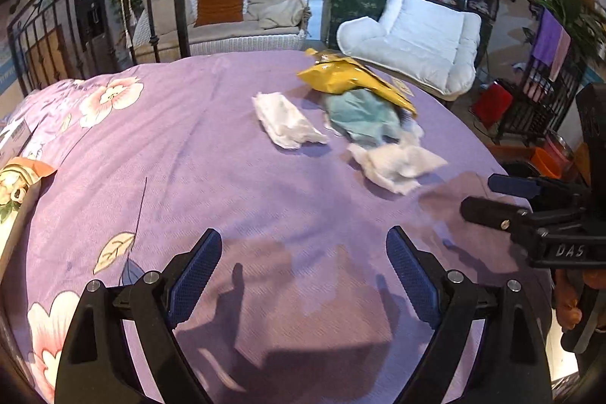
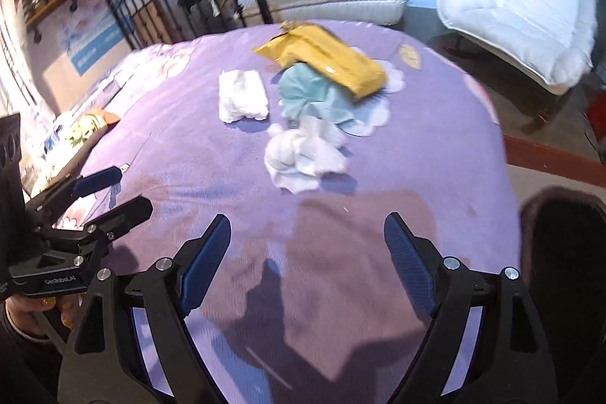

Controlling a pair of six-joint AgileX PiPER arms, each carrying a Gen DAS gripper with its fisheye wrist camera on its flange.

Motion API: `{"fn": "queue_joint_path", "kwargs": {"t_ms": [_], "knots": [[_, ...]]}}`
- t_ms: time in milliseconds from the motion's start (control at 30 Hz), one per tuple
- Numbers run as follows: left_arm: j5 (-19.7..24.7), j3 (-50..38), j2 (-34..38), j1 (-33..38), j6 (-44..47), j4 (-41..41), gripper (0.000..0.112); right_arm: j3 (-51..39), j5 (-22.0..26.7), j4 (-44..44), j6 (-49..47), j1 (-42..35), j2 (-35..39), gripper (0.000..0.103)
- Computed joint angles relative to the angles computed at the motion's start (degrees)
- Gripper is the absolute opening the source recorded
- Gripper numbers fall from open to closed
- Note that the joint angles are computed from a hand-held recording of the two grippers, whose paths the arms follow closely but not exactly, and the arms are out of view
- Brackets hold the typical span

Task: Collect trash
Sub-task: 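Move both tools back to the bed and grasp a white tissue with the left tool, then grasp the crumpled white tissue with the right tool and carry it to the bin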

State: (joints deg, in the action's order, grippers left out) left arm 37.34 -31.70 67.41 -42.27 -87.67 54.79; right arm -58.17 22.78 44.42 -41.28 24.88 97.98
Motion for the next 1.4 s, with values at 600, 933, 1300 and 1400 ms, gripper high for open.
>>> {"fn": "queue_joint_path", "kwargs": {"t_ms": [600, 933, 1300, 1400], "knots": [[-19.8, -17.7, 21.9, 28.9, 36.0, -22.9, 0.084, -14.7, 6.3, -13.3, 10.9, 1.9, 10.6, 0.004], [-20.8, -19.2, 24.0, 27.6, 38.6, -26.5, 0.008, -0.6, 2.0, 3.9, -4.0, -2.7, -0.7, 0.004], [-15.3, -6.0, 4.0, 15.4, 14.8, -7.4, 0.007, 9.4, 0.4, 19.8, -17.9, -5.1, -9.7, 0.004], [-8.3, -4.1, -0.7, 6.1, 5.1, -0.6, 0.007, 12.4, 1.1, 22.4, -20.4, -6.5, -13.1, 0.004]]}}
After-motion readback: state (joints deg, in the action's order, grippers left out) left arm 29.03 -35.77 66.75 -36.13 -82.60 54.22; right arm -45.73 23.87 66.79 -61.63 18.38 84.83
